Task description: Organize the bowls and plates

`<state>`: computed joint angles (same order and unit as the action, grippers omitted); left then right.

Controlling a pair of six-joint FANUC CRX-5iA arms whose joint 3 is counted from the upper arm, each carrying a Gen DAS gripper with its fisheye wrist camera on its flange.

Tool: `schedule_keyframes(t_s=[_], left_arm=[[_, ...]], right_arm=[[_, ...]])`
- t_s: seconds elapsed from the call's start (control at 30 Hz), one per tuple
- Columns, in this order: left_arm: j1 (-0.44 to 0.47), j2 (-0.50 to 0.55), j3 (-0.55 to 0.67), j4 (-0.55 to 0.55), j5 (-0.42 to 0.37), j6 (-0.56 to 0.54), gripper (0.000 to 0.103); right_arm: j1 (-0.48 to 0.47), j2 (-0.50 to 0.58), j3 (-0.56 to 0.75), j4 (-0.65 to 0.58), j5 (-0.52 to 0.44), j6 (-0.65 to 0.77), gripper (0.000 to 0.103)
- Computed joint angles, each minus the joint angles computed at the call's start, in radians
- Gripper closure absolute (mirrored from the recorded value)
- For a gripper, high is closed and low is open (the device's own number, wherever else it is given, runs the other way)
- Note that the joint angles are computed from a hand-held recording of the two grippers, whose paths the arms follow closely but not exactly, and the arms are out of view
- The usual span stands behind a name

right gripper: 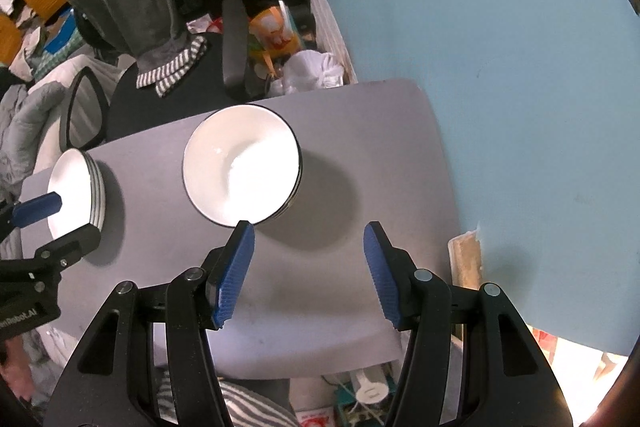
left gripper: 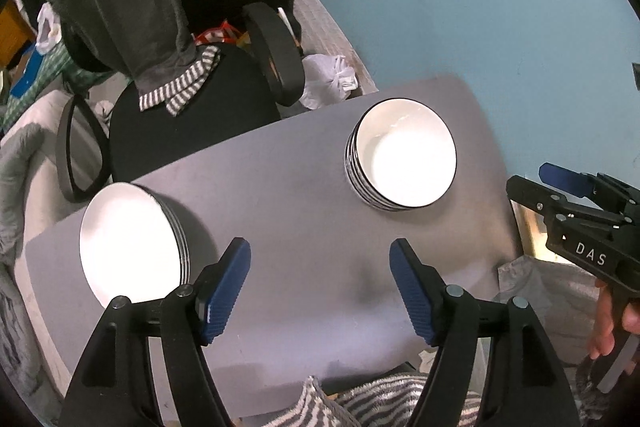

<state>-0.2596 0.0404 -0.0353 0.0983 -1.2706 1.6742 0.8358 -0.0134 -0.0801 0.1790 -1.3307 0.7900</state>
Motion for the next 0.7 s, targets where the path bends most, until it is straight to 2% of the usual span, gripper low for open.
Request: schedule_keyframes(t_s=[0.17,0.4,0.5,0.7], left_arm=[[0.006,-0.004,-0.015,0.013,0.002,0.026,0.029],[-0.008,0.045,0.011,0.002,0.005,0.059,0.029],[-0.01,0.066,0.024,0.005,0.01,0.059,0.029],[-0.013,0.145,0.074,0.016,0.017,0.076,0.029]], right_arm=[[0.013,0.0,0.002,0.004,-0.011,0.011,0.048],[-0.014,0.034,0.008,-0.017,-0.006,0.043,0.048],[-0.032,0.05,-0.001,-0.017,0.014,0.054,0.047],[-0.098,0.097,0.032,-0.091,0.044,0.127,0.047]])
